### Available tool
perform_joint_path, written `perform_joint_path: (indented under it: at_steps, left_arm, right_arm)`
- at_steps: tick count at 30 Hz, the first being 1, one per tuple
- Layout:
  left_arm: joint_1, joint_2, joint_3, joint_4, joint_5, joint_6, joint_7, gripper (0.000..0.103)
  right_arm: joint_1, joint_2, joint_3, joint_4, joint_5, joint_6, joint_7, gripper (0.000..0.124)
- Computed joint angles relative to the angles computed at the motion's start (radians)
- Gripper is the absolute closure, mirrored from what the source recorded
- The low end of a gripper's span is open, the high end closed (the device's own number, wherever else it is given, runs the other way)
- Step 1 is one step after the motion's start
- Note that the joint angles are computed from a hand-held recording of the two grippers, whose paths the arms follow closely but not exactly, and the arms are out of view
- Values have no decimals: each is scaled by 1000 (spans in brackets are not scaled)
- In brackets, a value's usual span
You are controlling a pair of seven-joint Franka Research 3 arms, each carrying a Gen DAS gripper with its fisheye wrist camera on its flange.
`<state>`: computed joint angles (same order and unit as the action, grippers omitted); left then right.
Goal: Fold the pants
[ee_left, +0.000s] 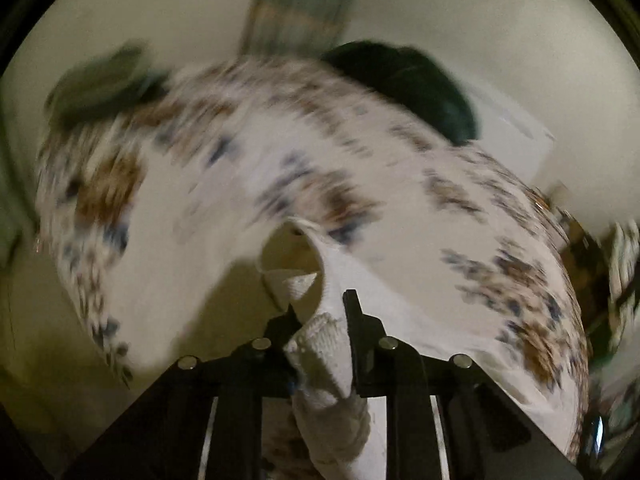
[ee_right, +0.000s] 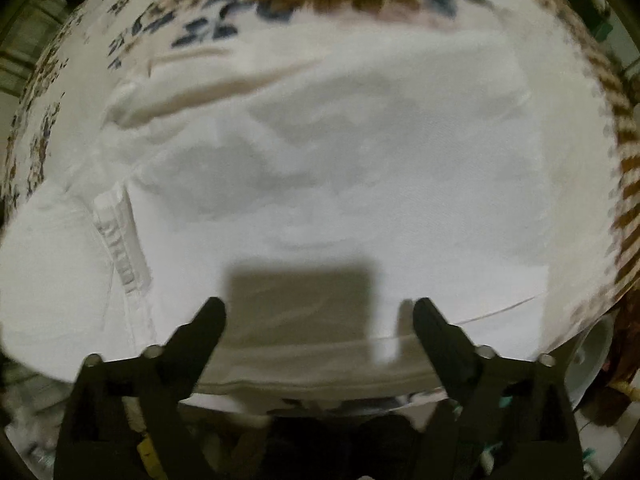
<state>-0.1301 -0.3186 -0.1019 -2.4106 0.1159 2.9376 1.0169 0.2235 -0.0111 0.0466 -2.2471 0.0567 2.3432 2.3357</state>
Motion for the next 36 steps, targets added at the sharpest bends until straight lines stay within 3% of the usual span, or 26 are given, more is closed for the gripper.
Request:
perform_joint_path:
  at_steps: [5,9,12,18,22,23,27,30,32,33,34,36]
  left_arm:
    - [-126,-38,-5,63,-42,-36,114,87]
    - [-201,-17,-41,123,-61,-67,173,88]
    - [-278,8,-51,160,-120,-85,232,88]
    - [-430,102,-89,233,-304,-121,377,88]
    - [-424,201,-177,290,-281,-143,351,88]
    - [-407,230,-208,306,-222,-155,268,88]
    - [-398,358,-259,396,-41,-300,125,85]
    - [-392,402,-271,442,-78,-407,163,82]
    - [-375,381,-279,433,-176,-424,241,66]
    - [-370,366,-277,432,-207,-441,261,46]
    - [-364,346,-272,431,-238,-457,276,19]
    - [-346,284,-250,404,-334,-466,322,9]
  right_arm:
    - [-9,-51,-1,15,-127,-54,13,25]
    - [-38,-136,-7,-37,-118,-52,12,25]
    - [-83,-236,-19,-163,-106,-12,18,25]
    - [-215,-452,-29,-388,-102,-46,29,25]
    - [-304,-576,-36,-505,-114,-112,18,25]
    - [-328,-614,-37,-537,-121,-134,12,25]
    - [-388,-708,-34,-600,-129,-197,-11,25]
    - [-411,-766,-51,-632,-101,-191,-40,25]
    - [-419,-811,-75,-655,-68,-167,-79,25]
    - [-424,-825,-85,-650,-50,-160,-101,25]
    - [-423,-820,-89,-648,-25,-131,-115,25]
    - [-412,-795,-95,-624,26,-72,-146,25]
